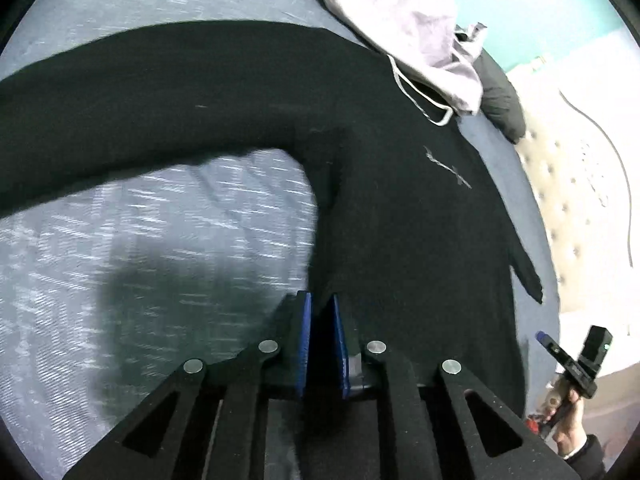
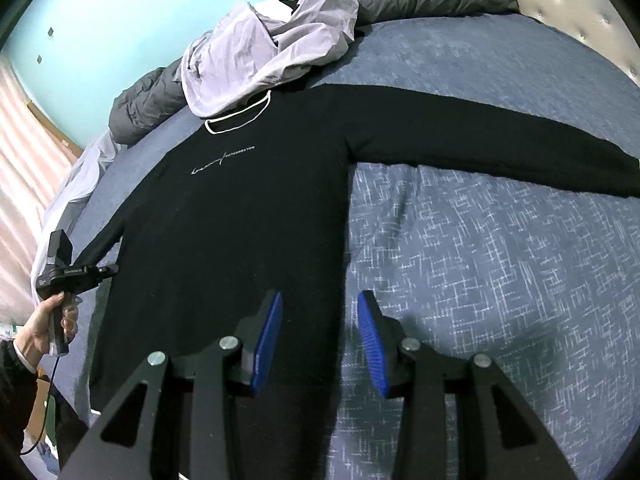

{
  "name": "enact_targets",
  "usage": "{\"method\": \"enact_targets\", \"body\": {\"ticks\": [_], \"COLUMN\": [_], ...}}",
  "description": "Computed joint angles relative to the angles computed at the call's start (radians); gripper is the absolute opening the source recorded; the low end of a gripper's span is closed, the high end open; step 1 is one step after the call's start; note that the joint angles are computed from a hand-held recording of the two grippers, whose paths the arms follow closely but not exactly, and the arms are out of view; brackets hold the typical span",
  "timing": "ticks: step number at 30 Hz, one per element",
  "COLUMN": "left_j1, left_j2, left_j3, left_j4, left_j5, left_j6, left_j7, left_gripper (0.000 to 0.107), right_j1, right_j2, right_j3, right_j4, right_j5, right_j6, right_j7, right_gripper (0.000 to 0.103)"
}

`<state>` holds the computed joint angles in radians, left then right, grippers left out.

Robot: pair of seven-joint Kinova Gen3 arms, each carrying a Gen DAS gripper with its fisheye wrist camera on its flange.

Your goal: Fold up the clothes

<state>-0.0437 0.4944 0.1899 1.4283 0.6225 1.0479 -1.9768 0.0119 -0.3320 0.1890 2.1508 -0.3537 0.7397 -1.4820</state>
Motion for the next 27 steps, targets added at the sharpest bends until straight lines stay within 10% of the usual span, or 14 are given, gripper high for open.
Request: {"method": "enact_targets", "body": {"ticks": [27], "left_j1": [0.077], "left_j2": [-0.052], "left_j3": [-0.012], "left_j4": [0.025], "left_j5": [-0.083], "left_j6": [-0.166], "left_j7": [0.109], "left_gripper": [0.025], "right_j1": [0.185], "right_j2": [0.01], "right_j3": [0.227], "right_j4": [-0.041], "right_j5": [-0.043], "right_j6": [0.084], "right_j7": [0.112], "right_gripper": [0.04]}}
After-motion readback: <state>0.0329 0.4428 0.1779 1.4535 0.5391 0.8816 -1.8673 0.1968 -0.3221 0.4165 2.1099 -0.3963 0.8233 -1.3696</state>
